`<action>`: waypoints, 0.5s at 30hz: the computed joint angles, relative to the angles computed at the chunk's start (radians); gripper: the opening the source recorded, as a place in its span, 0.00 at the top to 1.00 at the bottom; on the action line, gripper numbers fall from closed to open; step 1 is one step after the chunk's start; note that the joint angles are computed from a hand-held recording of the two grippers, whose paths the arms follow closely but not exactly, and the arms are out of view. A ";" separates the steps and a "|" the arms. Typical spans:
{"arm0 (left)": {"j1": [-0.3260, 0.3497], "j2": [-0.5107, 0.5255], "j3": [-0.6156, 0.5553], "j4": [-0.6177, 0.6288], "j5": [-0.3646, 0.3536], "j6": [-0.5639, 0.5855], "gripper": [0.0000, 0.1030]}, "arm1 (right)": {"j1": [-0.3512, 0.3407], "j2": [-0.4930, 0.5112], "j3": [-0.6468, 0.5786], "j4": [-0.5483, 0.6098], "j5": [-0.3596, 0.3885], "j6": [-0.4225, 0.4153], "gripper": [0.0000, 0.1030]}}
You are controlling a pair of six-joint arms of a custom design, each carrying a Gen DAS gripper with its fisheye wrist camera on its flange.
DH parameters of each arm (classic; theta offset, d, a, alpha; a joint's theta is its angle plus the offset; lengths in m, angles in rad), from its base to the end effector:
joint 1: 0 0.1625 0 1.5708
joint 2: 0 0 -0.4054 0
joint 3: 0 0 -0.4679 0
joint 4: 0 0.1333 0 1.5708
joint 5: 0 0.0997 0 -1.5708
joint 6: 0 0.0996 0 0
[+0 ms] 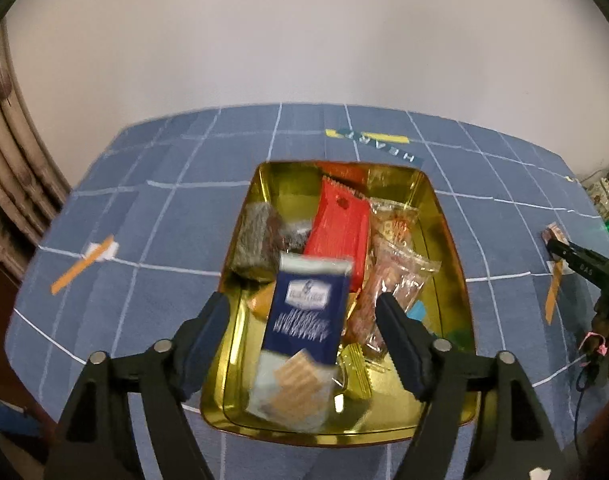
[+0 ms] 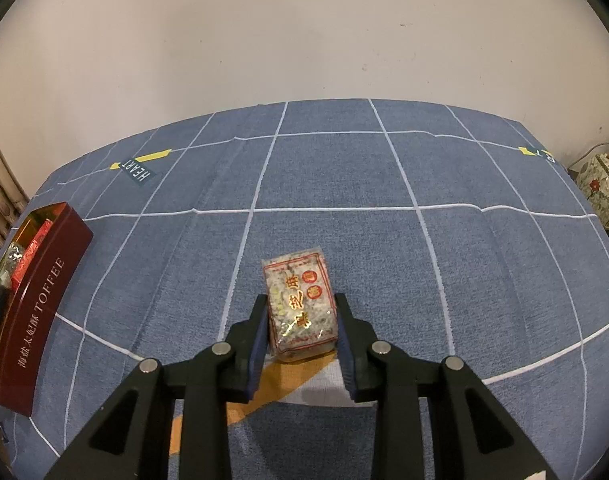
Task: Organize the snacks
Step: 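Lower the cracker pack into the gold tin and open the left gripper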
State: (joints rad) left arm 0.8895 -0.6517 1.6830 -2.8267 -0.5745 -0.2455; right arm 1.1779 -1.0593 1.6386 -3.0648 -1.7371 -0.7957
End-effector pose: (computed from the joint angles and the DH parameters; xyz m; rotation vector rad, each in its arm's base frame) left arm -0.2547 -0.6585 -0.0236 0.3483 2.2052 -0.7665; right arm -0.1711 -0.7179 0.2789 0.3779 -2.3355 0.8536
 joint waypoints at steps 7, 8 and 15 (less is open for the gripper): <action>-0.059 -0.001 0.013 0.063 0.084 -0.040 0.23 | 0.008 0.005 -0.001 -0.016 -0.024 -0.019 0.70; -0.070 -0.007 0.020 0.087 0.096 -0.067 0.23 | 0.010 0.007 -0.001 -0.022 -0.030 -0.023 0.70; -0.113 -0.053 0.069 0.202 0.126 -0.195 0.22 | 0.016 -0.002 0.025 -0.055 -0.058 -0.057 0.70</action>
